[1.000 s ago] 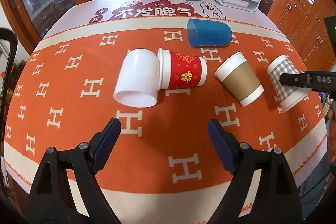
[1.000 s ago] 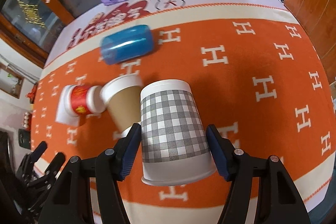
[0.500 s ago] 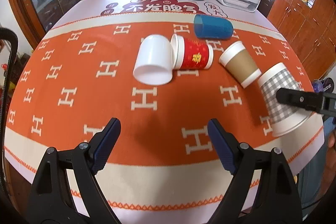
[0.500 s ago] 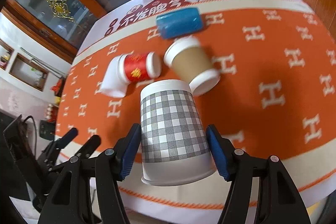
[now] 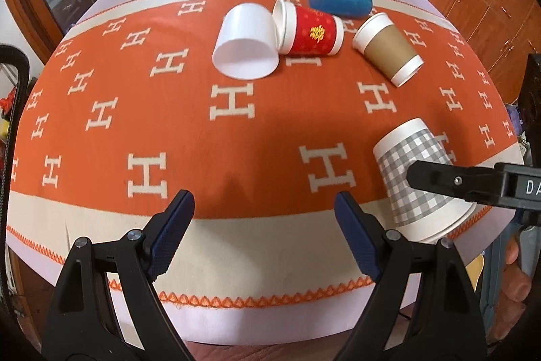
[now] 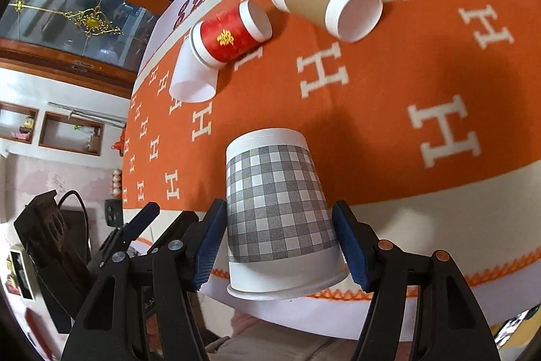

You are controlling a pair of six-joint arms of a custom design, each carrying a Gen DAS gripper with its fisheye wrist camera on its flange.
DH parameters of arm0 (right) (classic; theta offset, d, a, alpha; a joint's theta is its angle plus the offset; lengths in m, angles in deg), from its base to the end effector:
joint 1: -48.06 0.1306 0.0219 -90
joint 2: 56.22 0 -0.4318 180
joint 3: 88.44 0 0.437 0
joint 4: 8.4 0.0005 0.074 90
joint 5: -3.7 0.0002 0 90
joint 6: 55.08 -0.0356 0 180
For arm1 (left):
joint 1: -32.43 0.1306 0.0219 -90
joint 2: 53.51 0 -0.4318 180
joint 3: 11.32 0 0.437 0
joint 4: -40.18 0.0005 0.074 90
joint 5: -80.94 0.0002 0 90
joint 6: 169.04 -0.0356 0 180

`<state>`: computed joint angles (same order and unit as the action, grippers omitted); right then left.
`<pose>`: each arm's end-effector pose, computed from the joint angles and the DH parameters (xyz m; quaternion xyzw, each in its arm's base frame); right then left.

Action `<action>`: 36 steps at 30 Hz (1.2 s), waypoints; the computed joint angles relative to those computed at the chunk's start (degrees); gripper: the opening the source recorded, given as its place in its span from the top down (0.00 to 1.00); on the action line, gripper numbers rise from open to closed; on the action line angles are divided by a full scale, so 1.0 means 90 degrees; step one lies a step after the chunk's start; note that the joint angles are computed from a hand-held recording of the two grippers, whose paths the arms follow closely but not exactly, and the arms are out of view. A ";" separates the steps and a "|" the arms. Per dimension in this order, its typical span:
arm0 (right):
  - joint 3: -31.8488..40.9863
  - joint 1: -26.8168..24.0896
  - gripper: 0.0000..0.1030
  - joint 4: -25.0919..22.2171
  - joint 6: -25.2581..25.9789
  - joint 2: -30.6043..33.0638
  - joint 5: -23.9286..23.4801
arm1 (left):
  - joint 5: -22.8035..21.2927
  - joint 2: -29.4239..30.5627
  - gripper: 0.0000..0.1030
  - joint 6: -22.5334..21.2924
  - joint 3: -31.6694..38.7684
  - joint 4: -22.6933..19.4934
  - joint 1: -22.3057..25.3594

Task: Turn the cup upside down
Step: 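Lift the grey-checked cup with the right gripper toward the left tool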

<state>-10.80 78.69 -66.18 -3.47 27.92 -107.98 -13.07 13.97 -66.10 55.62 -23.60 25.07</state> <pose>0.3879 0.2444 0.4141 0.0230 0.9582 0.2749 0.0763 0.3382 -0.0417 0.4266 -0.0552 0.9729 -0.0056 0.2246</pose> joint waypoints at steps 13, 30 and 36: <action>-0.0023 0.0156 0.27 0.0431 -0.0241 0.0324 -0.0243 | 0.0238 0.0024 0.19 0.0053 -0.0054 -0.0115 0.0351; -0.0086 0.0114 0.17 0.0467 0.0079 0.0054 -0.0218 | 0.0491 0.0030 0.19 0.0027 0.0025 -0.0172 0.0381; -0.0139 0.0073 0.17 0.0433 0.0253 -0.0105 -0.0128 | 0.0566 0.0016 0.19 0.0007 0.0058 -0.0200 0.0352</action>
<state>-12.06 79.35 -62.28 -1.19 26.97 -109.13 -7.97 14.12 -66.04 56.14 -25.40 28.24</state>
